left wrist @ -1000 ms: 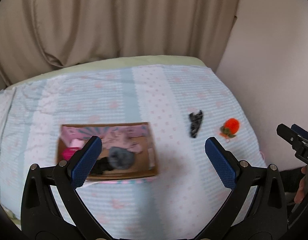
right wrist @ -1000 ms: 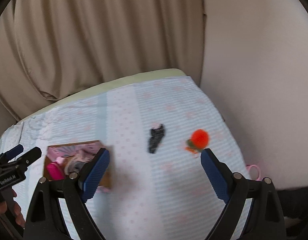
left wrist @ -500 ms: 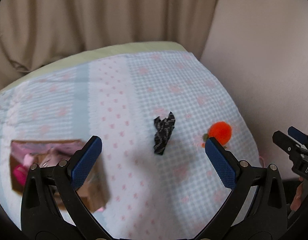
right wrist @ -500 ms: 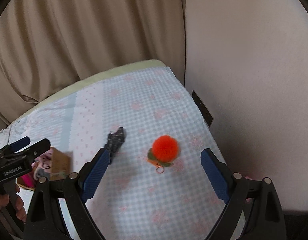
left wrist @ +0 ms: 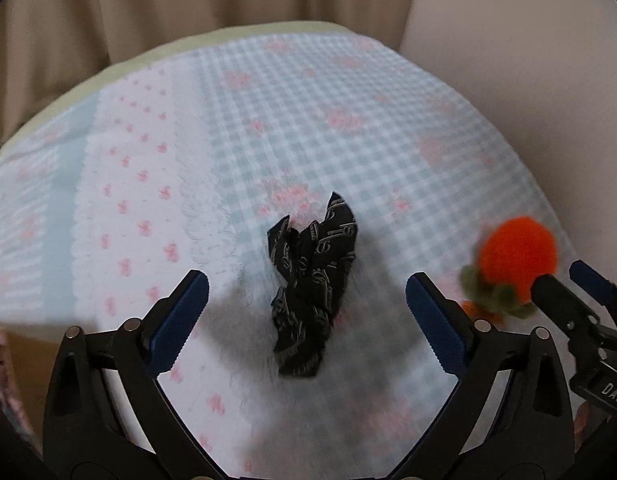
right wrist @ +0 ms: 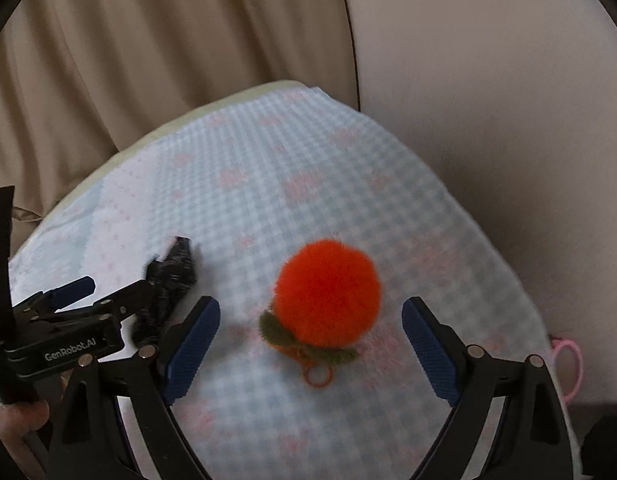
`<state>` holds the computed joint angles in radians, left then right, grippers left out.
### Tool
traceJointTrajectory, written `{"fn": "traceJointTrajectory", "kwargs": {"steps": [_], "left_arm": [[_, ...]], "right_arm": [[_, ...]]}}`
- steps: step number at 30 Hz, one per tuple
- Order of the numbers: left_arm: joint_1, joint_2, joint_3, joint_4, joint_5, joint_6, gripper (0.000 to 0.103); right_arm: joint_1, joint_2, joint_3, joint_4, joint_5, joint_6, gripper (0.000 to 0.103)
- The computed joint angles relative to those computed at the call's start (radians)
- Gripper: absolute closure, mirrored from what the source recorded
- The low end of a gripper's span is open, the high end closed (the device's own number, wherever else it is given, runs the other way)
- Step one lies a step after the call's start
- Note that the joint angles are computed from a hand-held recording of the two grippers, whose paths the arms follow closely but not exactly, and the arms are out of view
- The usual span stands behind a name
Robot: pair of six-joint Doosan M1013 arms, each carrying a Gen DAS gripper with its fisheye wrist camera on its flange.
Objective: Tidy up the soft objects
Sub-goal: 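Grasp the black patterned scrunchie with the left tool while the right tool grasps the orange pompom, then carry the black scrunchie with the left tool while the right tool carries the orange pompom to the box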
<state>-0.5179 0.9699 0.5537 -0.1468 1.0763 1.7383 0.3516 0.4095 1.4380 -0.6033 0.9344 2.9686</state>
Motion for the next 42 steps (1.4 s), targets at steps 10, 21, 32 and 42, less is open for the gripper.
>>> {"fn": "traceJointTrajectory", "kwargs": {"steps": [10, 21, 32, 42], "left_arm": [[-0.001, 0.084, -0.08, -0.017, 0.022, 0.045, 0.045], [0.001, 0.078, -0.07, -0.038, 0.018, 0.043, 0.068], [0.003, -0.033, 0.029, -0.063, -0.056, 0.041, 0.068], [0.027, -0.18, 0.111, -0.067, -0.092, -0.047, 0.068]], "right_arm": [[-0.02, 0.053, 0.017, -0.061, -0.051, 0.07, 0.027], [-0.024, 0.062, 0.005, -0.026, -0.01, 0.032, 0.067], [0.006, 0.004, -0.023, -0.092, 0.042, 0.025, 0.067], [0.073, -0.049, -0.134, -0.135, 0.144, -0.066, 0.067]]}}
